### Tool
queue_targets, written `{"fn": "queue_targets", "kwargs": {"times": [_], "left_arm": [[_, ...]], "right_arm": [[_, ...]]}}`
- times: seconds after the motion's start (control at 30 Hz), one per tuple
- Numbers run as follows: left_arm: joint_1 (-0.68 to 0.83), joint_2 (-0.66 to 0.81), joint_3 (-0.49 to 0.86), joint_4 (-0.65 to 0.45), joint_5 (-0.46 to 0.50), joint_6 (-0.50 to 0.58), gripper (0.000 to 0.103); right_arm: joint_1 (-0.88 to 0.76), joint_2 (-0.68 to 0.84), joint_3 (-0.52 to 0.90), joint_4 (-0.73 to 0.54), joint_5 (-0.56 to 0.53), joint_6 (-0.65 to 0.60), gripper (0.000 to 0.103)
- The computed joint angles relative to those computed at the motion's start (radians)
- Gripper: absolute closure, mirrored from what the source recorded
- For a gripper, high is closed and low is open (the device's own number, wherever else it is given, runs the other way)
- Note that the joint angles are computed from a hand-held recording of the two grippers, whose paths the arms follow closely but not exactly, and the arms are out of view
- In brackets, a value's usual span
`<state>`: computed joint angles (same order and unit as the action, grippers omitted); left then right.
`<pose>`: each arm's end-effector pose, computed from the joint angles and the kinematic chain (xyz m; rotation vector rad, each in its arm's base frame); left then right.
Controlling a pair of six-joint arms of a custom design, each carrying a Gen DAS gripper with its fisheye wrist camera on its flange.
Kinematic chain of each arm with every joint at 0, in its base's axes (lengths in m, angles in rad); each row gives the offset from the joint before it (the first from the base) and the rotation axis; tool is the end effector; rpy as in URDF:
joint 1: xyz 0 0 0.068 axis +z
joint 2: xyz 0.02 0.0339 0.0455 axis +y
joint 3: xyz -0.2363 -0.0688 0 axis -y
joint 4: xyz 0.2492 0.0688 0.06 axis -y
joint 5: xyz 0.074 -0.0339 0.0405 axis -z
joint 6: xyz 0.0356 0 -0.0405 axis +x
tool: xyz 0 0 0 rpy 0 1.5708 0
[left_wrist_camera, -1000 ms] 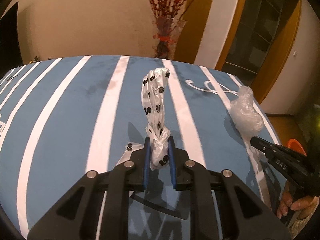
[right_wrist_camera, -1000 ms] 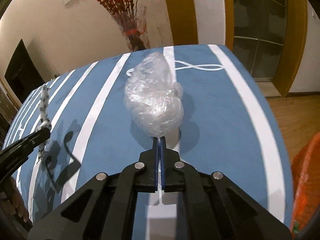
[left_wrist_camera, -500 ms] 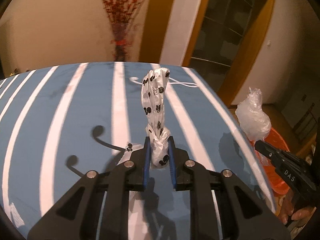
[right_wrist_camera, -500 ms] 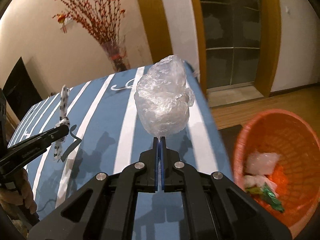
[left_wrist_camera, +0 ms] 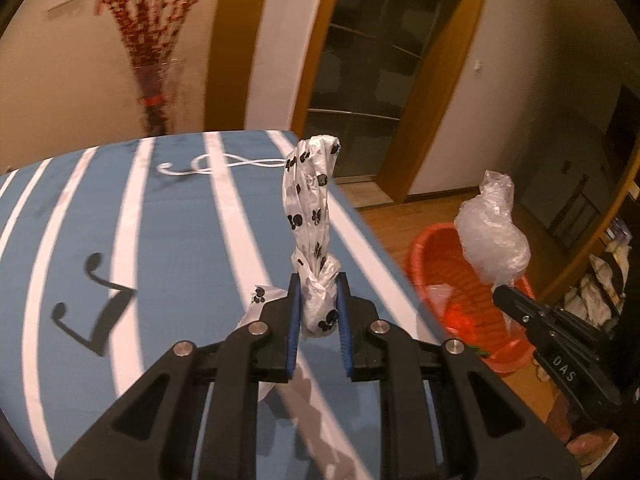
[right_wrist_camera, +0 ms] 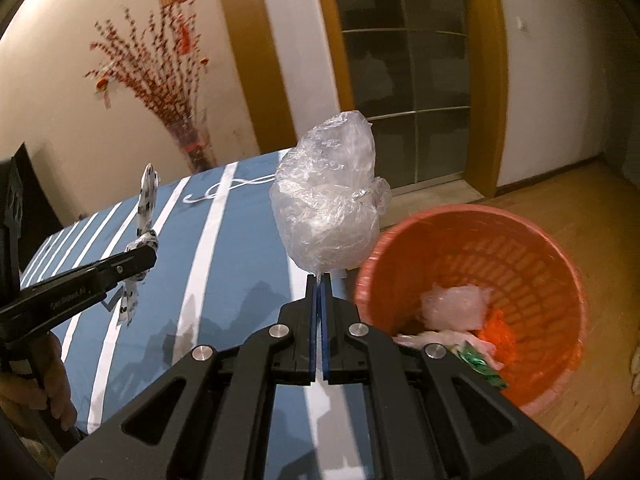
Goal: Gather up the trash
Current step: 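Carry the white patterned bag with the left tool while the right tool carries the clear bag to the basket, then open both tools to drop the white patterned and clear bags into the basket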
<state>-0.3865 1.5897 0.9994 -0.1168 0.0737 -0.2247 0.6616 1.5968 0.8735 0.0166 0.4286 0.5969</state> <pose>0.3215 -0.1337 0.1898 0.2256 2.2972 -0.4012 0.2723 0.1933 0.1607 0.1495 2.2055 0.2099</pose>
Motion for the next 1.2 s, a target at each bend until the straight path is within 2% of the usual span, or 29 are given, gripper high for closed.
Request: {"fn": "queue_targets", "kwargs": {"times": [0.4,0.7,0.97,1.03,1.17,1.2], "left_arm": [[-0.162,0.099,0.107,0.001,-0.012,-0.043,0.085],[-0.249,0.249,0.256,-0.011,-0.002,-0.061,0.085],[-0.296,0.396,0.419,-0.044,0.032,-0.071,0.085],[-0.308,0.430,0.457,-0.052,0.030,-0.074,0.083],[-0.318,0.504,0.540,-0.085,0.026,-0.069,0.068],[-0.318,0.515,0.549,-0.088,0.024,-0.070,0.065]], "right_arm": [[-0.049,-0.148,-0.168,0.019,0.052,0.027,0.102],[-0.131,-0.244,-0.271,0.025,0.034,0.027,0.102],[-0.193,-0.261,-0.301,0.031,0.009,0.021,0.102],[-0.209,-0.250,-0.299,0.033,0.002,0.019,0.102],[-0.220,-0.238,-0.299,0.023,0.002,0.043,0.099],[-0.227,-0.243,-0.305,0.020,-0.001,0.043,0.094]]}}
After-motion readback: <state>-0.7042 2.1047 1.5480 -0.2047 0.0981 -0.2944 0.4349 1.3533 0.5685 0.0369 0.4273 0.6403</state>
